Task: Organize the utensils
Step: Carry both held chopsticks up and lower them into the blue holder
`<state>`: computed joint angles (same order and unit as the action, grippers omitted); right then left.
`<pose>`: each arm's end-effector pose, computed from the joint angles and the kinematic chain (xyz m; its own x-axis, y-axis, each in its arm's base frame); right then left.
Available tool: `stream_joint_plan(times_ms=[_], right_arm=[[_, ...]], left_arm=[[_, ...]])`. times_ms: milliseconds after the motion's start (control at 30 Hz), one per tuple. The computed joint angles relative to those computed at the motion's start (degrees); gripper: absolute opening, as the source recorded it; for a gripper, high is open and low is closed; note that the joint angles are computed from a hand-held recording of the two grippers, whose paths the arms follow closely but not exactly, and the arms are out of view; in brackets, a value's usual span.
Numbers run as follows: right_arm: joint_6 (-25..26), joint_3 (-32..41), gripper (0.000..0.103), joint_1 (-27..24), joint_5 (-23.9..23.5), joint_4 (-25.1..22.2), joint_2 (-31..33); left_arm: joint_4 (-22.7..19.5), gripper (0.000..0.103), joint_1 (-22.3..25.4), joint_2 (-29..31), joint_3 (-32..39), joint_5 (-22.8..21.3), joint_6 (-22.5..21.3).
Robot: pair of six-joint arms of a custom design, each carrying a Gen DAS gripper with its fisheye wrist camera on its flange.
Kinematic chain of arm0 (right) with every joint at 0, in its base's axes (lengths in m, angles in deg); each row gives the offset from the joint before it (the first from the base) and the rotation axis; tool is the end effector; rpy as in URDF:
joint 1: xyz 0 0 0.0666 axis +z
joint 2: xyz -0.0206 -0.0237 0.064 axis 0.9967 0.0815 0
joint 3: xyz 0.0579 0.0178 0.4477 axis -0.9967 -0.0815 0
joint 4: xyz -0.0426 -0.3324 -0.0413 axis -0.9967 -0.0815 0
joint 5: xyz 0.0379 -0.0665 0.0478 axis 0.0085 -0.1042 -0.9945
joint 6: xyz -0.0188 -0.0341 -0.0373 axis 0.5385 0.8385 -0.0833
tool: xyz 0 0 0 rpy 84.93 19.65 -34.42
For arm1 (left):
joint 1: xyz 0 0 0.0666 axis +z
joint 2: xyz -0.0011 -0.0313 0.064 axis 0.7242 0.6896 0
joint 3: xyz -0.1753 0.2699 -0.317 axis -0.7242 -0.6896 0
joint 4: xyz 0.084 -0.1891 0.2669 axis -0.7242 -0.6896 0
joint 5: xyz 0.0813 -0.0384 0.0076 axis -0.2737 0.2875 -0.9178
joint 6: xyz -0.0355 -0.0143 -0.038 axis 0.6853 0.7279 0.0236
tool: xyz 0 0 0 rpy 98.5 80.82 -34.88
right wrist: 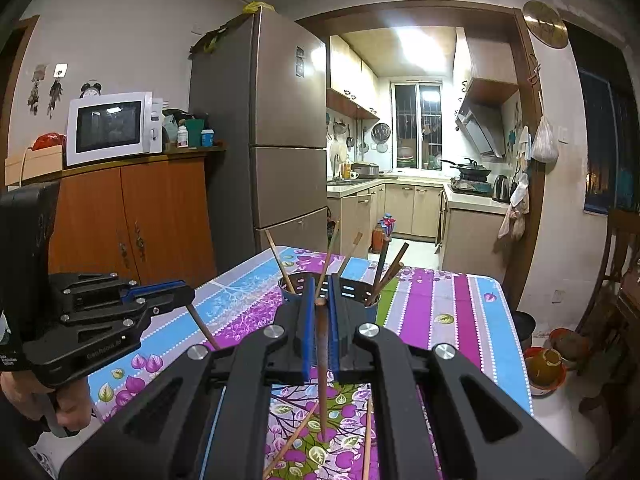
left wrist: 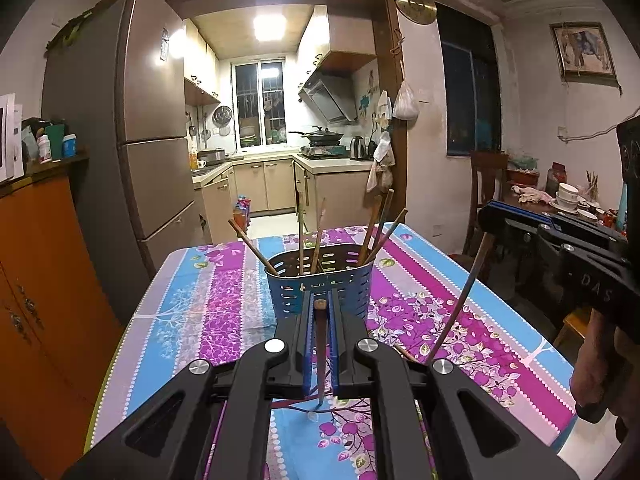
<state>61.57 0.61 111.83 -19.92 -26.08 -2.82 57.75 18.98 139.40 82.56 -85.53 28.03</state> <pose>0.3808 0.1775 0.5244 -0.2704 -0.0406 -0.9619 -0.1475 0.9891 -0.0003 0.4318 -0.2252 0.5179 -0.3018 0.2431 -0.9219 0.5003 0.8635 0.0639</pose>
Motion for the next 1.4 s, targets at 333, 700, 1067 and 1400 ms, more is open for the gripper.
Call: stream_joint_plan(times_ms=[333, 700, 1067, 1400], right_arm=[[-0.1, 0.8, 0.005, -0.1, -0.2, -0.7, 0.4], [0.2, 1.8, 0.005, -1.1, -1.3, -0.8, 0.6], [0.7, 14.9, 0.005, -5.3, -5.3, -6.6, 3.4], [1.7, 35.3, 0.005, -8.9, -7.7, -16.4, 12.3]], left_arm=[[-2.7, 0.008, 1.1, 0.0, 1.7, 2.7, -0.1], [-6.5, 0.008, 1.8, 0.8, 6.1, 3.6, -0.1], [-14.5, 0.008, 4.3, 4.5, 22.3, 5.5, 1.8], [-30.4, 0.008, 5.5, 18.0, 54.9, 6.6, 5.3]])
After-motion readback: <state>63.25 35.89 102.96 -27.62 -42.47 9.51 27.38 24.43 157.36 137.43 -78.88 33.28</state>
